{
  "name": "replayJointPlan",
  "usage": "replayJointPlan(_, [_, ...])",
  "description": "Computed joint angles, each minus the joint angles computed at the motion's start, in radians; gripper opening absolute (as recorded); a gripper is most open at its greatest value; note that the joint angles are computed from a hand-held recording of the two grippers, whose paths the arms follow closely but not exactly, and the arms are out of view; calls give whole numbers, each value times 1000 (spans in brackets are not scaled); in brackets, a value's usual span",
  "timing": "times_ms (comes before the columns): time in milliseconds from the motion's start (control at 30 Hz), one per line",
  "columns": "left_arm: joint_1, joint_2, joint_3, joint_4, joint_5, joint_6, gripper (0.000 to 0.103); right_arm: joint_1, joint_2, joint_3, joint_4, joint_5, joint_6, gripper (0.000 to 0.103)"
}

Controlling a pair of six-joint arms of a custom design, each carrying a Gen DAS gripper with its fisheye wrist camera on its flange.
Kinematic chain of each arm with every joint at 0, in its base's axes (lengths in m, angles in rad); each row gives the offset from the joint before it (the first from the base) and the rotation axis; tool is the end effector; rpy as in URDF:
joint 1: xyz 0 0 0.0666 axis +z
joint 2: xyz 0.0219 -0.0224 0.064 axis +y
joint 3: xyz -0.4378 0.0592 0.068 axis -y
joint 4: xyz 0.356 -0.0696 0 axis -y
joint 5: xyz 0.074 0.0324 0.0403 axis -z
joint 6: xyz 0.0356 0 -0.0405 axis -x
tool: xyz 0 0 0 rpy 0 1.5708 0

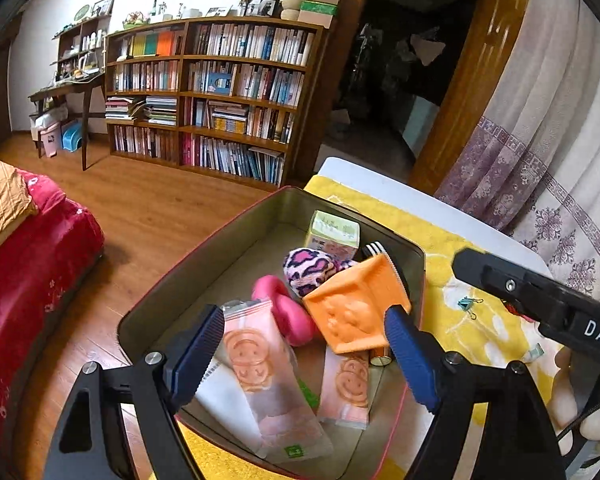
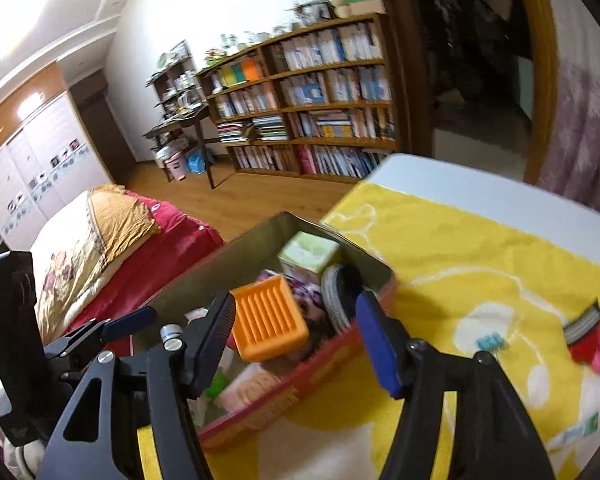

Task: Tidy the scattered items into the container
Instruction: 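Open the left tool to drop the packet while the right tool drops the block into the tin, then withdraw both tools from the tin back over the table items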

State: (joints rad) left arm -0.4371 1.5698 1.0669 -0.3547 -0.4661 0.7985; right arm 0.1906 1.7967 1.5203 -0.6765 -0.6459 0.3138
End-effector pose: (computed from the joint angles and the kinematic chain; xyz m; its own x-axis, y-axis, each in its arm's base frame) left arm 0.4328 -0.1850 0.3167 -0.5582 -0.4455 -0.7000 -0.4128 0.8809 -0.2315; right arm 0.5733 0.1320 0.3613 -0.6089 -0.3685 -0.7025 -0.7166 0.6353 0.2878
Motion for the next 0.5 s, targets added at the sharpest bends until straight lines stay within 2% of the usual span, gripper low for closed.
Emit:
replayJointPlan(133, [-15,21,36,-22,-17,-8,84,-42,12,-2,-21,6,-10,67])
replayJointPlan(333, [-45,50,96,-51,-45,-36,84,-105,-7,-42,-23,13,29,67])
replayJointPlan(500, [-74,84,160,-59,-39,-69,84,-182,-12,-52,-21,39,41,67])
